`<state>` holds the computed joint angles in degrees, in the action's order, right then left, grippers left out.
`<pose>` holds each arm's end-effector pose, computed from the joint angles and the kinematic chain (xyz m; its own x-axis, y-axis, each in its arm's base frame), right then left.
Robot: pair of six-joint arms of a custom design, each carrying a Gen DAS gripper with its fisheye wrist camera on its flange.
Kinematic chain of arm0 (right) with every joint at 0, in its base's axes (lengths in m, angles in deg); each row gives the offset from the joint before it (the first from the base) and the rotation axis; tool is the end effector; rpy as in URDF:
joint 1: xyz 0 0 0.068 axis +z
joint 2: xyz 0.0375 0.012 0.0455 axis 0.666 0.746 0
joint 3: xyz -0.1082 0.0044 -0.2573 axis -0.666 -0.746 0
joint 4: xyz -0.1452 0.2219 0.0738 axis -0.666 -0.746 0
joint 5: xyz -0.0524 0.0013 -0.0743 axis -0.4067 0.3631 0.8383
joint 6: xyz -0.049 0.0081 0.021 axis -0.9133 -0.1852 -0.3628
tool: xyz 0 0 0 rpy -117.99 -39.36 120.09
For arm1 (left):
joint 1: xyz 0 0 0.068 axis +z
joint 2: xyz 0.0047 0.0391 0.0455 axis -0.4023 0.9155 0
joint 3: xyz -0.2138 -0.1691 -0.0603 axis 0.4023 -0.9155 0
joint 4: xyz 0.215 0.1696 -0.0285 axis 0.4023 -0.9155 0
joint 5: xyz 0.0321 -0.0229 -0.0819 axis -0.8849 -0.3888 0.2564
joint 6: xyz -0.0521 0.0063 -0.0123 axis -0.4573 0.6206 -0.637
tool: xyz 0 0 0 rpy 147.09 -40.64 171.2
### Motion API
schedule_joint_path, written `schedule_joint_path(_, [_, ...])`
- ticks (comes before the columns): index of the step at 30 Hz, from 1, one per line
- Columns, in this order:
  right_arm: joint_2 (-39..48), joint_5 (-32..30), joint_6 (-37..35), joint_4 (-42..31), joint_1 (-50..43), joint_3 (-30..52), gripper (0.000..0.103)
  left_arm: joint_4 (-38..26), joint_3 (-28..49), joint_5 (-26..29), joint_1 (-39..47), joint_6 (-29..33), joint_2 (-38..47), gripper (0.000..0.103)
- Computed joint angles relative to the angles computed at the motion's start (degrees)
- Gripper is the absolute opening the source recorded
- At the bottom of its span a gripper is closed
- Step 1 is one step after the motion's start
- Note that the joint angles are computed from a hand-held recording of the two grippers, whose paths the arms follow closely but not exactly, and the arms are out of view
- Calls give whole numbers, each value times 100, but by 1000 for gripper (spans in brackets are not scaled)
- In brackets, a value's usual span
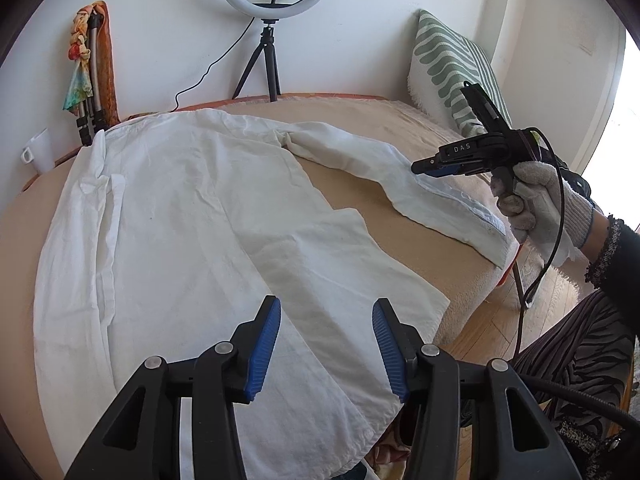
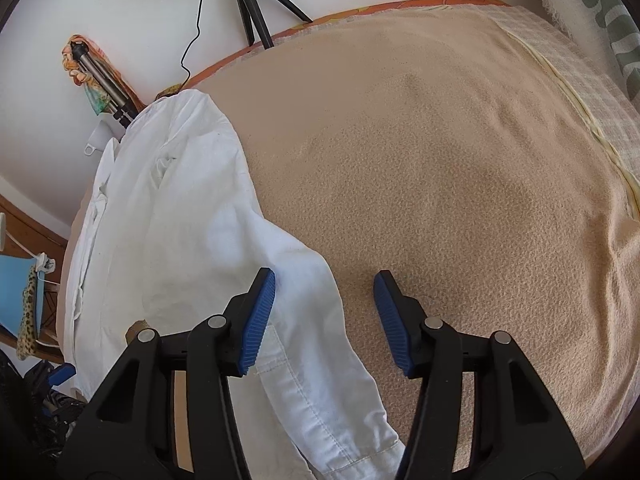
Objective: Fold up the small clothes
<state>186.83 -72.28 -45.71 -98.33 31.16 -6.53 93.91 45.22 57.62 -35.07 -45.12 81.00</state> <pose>0.3828 -0.0568 0.1236 -0.9140 -0.2143 -0.3444 -0.3182 0.9053 0.2814 0.1875 -0.0433 0.1070 -0.7444 0.0287 -0.6672 0.2101 0.9584 -0.1933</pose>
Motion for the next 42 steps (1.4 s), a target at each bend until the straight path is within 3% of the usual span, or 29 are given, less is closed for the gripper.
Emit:
schedule_joint_path(4, [-61, 121, -152, 76, 78, -144, 9, -6, -30, 82, 165, 51, -28, 50])
schedule_joint_path(7, [21, -76, -63, -135, 1, 9, 4, -30, -76, 130, 224, 77, -116, 50])
schedule_joint_path(19, [-1025, -1297, 206, -667, 222, -314, 3, -309, -220, 201, 325, 132, -623, 50])
schedule_joint_path(30, [-2161, -1306, 1118, -417, 1770, -863, 2, -909, -389, 432, 855, 288, -1493, 49])
schedule_joint_path(37, [-1755, -1128, 1592, -164, 2921, -959, 2, -1310, -481, 1008, 1588, 389, -1822, 49])
schedule_joint_path(42, [-1166, -1225, 1467, -437, 3428, -725, 4, -884, -472, 1448, 1601, -23, -1300, 50])
